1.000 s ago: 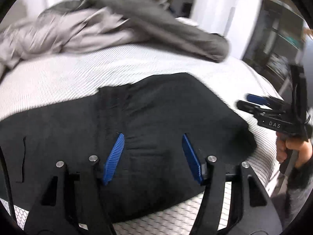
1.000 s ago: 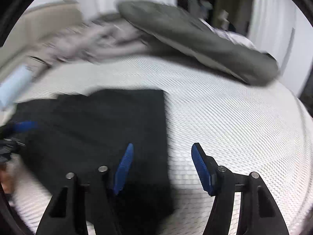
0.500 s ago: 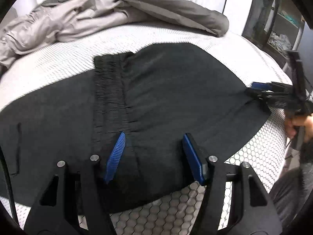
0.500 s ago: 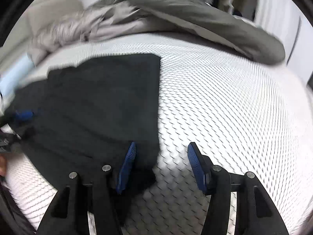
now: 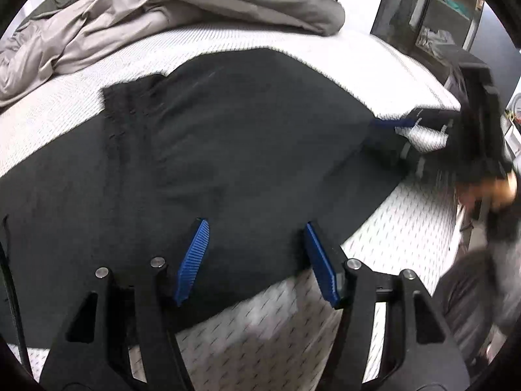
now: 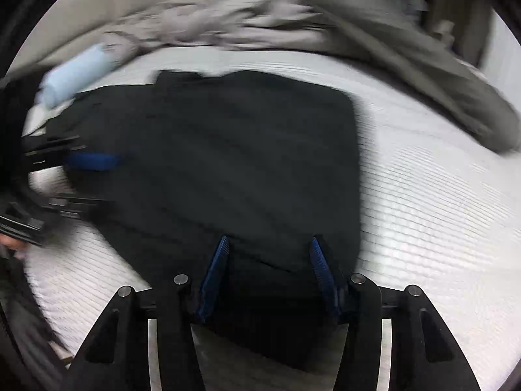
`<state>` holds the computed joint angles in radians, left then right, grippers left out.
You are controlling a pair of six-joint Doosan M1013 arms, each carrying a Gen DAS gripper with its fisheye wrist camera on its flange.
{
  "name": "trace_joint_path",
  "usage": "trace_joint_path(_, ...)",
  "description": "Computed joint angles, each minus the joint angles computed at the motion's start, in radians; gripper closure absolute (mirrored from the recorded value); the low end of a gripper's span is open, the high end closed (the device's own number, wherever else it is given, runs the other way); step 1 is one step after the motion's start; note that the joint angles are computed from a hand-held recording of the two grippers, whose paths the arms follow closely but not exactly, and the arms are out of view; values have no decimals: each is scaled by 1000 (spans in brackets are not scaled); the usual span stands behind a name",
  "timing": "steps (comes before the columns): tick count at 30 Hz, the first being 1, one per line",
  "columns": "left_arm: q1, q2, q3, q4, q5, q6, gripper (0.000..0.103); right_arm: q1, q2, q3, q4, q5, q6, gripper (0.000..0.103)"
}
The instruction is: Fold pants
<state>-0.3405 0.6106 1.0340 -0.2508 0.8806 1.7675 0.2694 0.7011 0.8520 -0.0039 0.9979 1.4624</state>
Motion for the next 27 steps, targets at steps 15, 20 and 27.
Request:
trace_joint_path(15,95,-76,107,38,-246,-434,44,-144,107,-96,662,28,114,49)
trace_joint_path(20,110,-93,143,118,-252,-544,44,-120,115,-159,556,9,110,91)
trace_joint_path(27,131,-166,240,297,-245,-703,44,-71,170,-305,191,204,165,62)
